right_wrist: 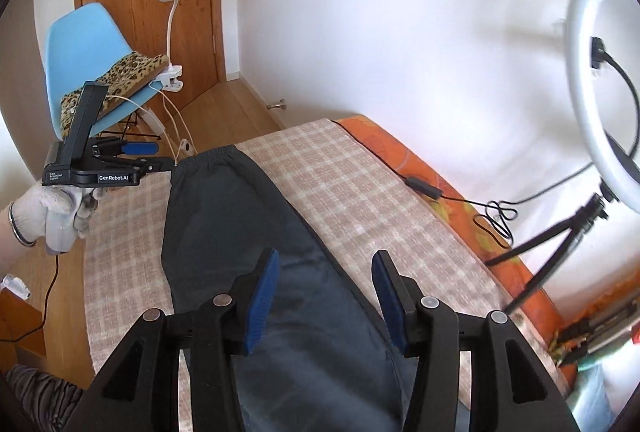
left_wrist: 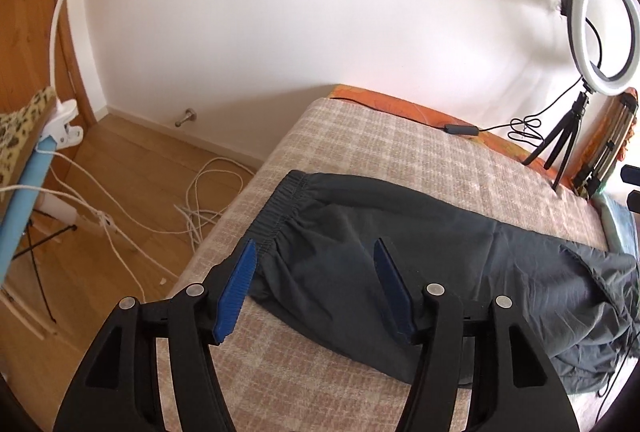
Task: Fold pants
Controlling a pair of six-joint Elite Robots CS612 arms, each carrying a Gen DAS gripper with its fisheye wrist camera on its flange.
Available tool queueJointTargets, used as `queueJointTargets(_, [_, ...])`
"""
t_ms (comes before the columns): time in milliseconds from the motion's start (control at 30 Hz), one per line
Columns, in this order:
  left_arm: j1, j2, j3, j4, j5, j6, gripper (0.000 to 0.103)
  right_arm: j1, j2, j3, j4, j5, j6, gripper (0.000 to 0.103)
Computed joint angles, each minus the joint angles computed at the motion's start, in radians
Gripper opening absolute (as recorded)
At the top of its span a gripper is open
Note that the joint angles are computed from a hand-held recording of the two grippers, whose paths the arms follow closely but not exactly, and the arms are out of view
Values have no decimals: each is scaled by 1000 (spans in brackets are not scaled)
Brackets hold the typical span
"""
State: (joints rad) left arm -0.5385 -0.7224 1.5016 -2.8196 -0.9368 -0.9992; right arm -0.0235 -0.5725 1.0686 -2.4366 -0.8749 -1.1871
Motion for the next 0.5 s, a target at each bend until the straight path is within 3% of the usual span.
queueJointTargets(267, [-31, -29, -74, 54, -5, 196, 60, -154, -70, 150, -141, 21, 119, 57])
queueJointTargets(500, [-75, 4, -194, 136, -23, 354, 60, -274, -50, 178, -232, -80, 214, 57])
